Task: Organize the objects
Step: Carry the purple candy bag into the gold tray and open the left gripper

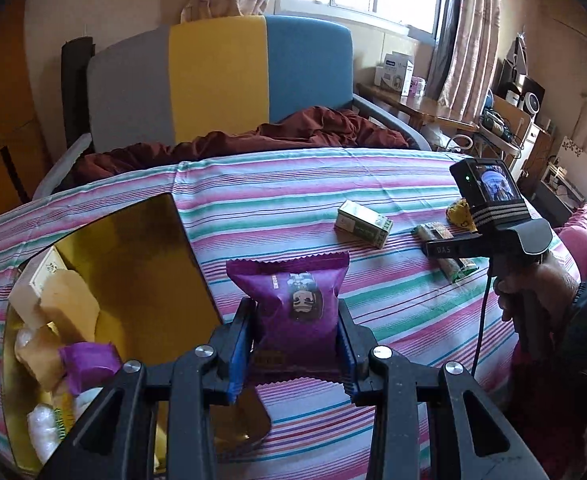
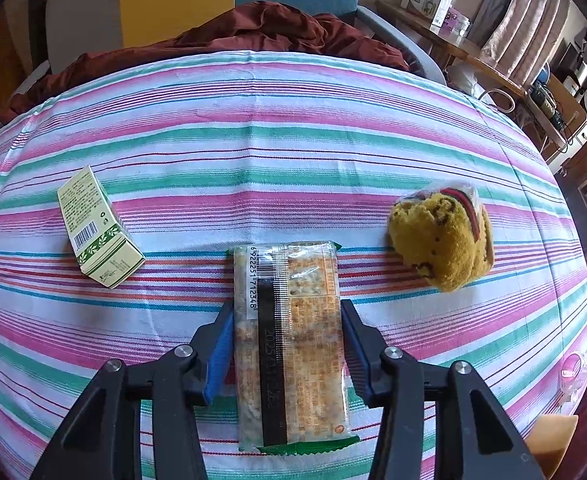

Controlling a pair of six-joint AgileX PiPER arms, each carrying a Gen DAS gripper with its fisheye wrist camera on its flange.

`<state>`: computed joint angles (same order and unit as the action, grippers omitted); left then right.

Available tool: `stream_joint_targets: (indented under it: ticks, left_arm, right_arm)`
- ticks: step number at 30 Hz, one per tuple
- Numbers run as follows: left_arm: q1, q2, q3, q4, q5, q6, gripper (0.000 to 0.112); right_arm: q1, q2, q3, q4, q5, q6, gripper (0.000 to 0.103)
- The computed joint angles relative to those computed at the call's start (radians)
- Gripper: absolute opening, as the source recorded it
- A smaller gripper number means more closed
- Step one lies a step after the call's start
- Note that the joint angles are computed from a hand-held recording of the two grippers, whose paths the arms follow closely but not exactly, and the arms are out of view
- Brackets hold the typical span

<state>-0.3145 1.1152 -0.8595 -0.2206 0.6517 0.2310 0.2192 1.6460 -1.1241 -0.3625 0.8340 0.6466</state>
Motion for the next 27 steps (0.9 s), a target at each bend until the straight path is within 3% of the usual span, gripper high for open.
stream_joint_targets:
  ticks: [6, 12, 17, 22, 27]
  left_arm:
    - [0.209, -0.033, 0.006, -0.142, 0.056, 0.194, 0.038]
    - [0.438, -0.031, 0.023, -0.284, 0.124, 0.404, 0.038]
    - [0.758, 0.042, -0.007, -0.473, 0.276, 0.647, 0.038]
    - [1.013, 0.163, -0.085, -0.549, 0.393, 0.763, 0.038]
    - [1.057, 0.250, -0.151, -0.560, 0.433, 0.757, 0.038]
  right_arm:
    - [0.072, -0.050, 0.033, -0.037, 0.037, 0.078, 0.049]
    - [0.071, -0.029, 0.037, -0.072, 0.010, 0.094, 0.049]
    - [0.136, -0.021, 0.020, -0.134, 0.055, 0.157, 0.049]
    - [0.184, 0.004, -0.009, -0.175, 0.099, 0.191, 0.049]
    - [0.220, -0.017, 0.019, -0.205, 0.128, 0.214, 0.049]
